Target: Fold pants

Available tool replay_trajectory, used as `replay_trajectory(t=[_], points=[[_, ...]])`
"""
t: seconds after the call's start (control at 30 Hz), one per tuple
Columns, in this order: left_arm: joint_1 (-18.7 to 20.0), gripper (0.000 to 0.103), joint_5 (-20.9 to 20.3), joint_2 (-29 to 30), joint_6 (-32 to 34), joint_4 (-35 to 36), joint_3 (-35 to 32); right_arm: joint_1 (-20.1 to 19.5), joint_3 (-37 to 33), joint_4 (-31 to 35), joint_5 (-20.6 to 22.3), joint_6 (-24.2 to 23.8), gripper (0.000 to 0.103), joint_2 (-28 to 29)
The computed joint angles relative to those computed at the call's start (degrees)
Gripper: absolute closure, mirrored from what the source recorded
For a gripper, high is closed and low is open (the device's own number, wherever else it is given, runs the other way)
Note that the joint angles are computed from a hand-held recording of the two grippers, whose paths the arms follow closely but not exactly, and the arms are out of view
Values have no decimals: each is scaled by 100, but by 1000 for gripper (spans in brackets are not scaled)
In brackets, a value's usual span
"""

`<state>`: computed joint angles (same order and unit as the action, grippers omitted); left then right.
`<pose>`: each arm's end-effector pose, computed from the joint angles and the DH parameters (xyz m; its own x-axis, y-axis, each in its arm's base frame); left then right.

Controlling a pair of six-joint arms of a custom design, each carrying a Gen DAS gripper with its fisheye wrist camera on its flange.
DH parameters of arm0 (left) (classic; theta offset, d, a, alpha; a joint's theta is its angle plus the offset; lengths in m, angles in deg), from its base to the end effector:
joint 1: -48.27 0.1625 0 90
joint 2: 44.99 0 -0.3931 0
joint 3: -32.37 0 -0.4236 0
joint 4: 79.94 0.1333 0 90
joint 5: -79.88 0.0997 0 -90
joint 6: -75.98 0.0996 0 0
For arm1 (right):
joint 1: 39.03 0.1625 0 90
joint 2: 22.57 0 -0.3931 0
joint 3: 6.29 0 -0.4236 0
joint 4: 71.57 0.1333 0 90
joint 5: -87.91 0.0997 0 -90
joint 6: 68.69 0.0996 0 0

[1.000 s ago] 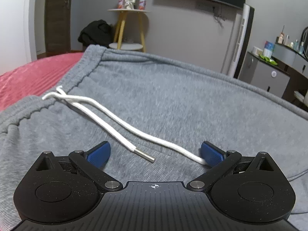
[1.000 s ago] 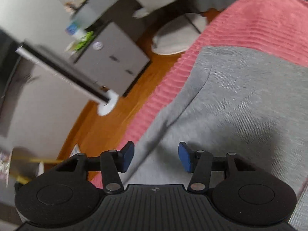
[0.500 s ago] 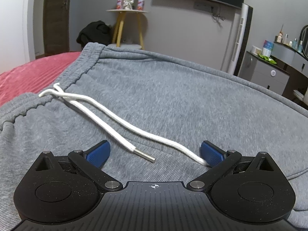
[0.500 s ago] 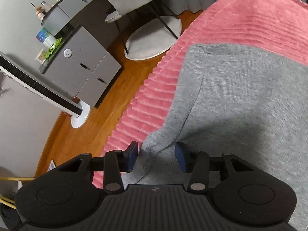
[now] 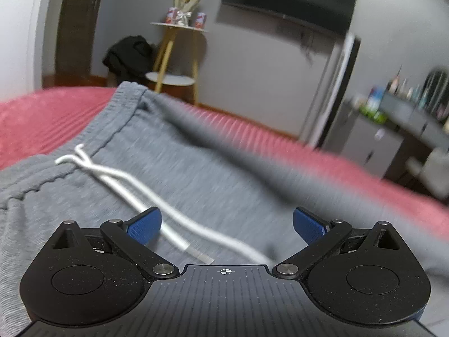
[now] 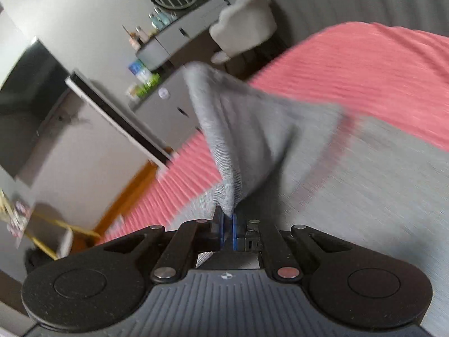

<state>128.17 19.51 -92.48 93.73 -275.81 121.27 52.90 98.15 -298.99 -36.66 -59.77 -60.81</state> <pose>0.0562 -0.7255 0.2247 -0.8665 -0.1437 -0.4781 0.3568 0.4917 -0.7943 0.0966 -0.5865 0.0862 -0.8326 0.5529 0.0337 0.1197 0.2389 -0.9636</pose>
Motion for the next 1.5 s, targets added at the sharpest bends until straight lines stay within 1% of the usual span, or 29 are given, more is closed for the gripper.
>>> replay_trajectory(t=[0.1, 0.2, 0.23, 0.3, 0.33, 0.4, 0.43, 0.47, 0.53, 0.6, 0.63, 0.67, 0.7, 0.73, 0.77, 0.8, 0.83, 0.87, 0.93, 0.97, 1.0, 1.1, 1.2, 1.27, 1.33, 1.37, 1.4, 1.43, 1.5], points=[[91, 0, -518, -184, -651, 665, -166, -102, 629, -208, -51, 103, 100, -65], [272, 0, -946, -114, -1451, 1549, -738, -178, 765, -347, -296, 71, 100, -13], [316, 0, -964, -49, -1708, 1855, -964, -200, 768, -448, -348, 107, 100, 14], [442, 0, -1182, 142, -2283, 2491, -1515, -286, 843, -495, -196, 269, 97, -86], [503, 2, -1308, 259, -2501, 2800, -1802, -328, 878, -446, -102, 431, 93, -142], [626, 11, -1529, 532, -2853, 3380, -2382, -449, 970, -364, 149, 806, 83, -275], [658, 24, -1459, 685, -3131, 3747, -2706, -483, 1008, -443, 207, 949, 78, -280], [690, 29, -1431, 824, -3326, 4026, -2985, -536, 1036, -519, 302, 1062, 77, -298], [761, 29, -1587, 1049, -3481, 4263, -3383, -634, 1051, -701, 433, 1290, 69, -286], [793, 30, -1692, 1246, -3517, 4370, -3708, -802, 1090, -759, 707, 1520, 68, -311], [800, 33, -1723, 1330, -3505, 4413, -3843, -864, 1039, -783, 839, 1635, 67, -273], [801, 44, -1708, 1429, -3503, 4472, -3999, -934, 1010, -760, 959, 1773, 66, -284], [786, 51, -1631, 1466, -3532, 4501, -4043, -995, 1007, -813, 1045, 1877, 66, -296], [777, 67, -1555, 1526, -3566, 4618, -4156, -1062, 1035, -950, 1173, 1923, 66, -297], [757, 92, -1480, 1549, -3609, 4730, -4228, -1087, 971, -994, 1279, 1881, 67, -281], [752, 93, -1487, 1526, -3631, 4818, -4236, -1084, 916, -860, 1265, 1858, 75, -310], [749, 93, -1569, 1434, -3639, 4727, -4113, -1053, 862, -684, 1181, 1839, 95, -339], [722, 94, -1594, 1281, -3605, 4514, -3875, -1022, 818, -472, 1139, 1775, 98, -391], [671, 94, -1787, 826, -3372, 4024, -3220, -846, 727, -154, 759, 1570, 98, -482], [630, 94, -1892, 559, -3233, 3809, -2859, -749, 754, -188, 673, 1359, 98, -551], [594, 94, -2043, 250, -3090, 3627, -2458, -659, 796, -364, 652, 1151, 98, -614], [518, 94, -2466, -802, -2694, 2994, -1081, -484, 1126, -949, 861, 797, 98, -924], [553, 94, -2727, -1727, -2601, 2549, 197, -268, 1581, -1616, 751, 205, 98, -1187], [639, 94, -2646, -2146, -2684, 2519, 840, -228, 1921, -1835, 681, 107, 98, -1305], [739, 94, -2234, -2335, -2807, 2663, 1235, -271, 2246, -1838, 505, 61, 98, -1354], [842, 94, -2121, -2341, -3115, 2712, 1360, -355, 2386, -1793, 459, 151, 98, -1341], [919, 94, -2049, -2321, -3362, 2743, 1422, -477, 2508, -1670, 470, 329, 98, -1345], [979, 94, -1914, -2294, -3605, 2776, 1490, -634, 2629, -1511, 506, 665, 98, -1319], [1053, 93, -1747, -2216, -3754, 2647, 1597, -840, 2707, -1184, 441, 1048, 98, -1224]])
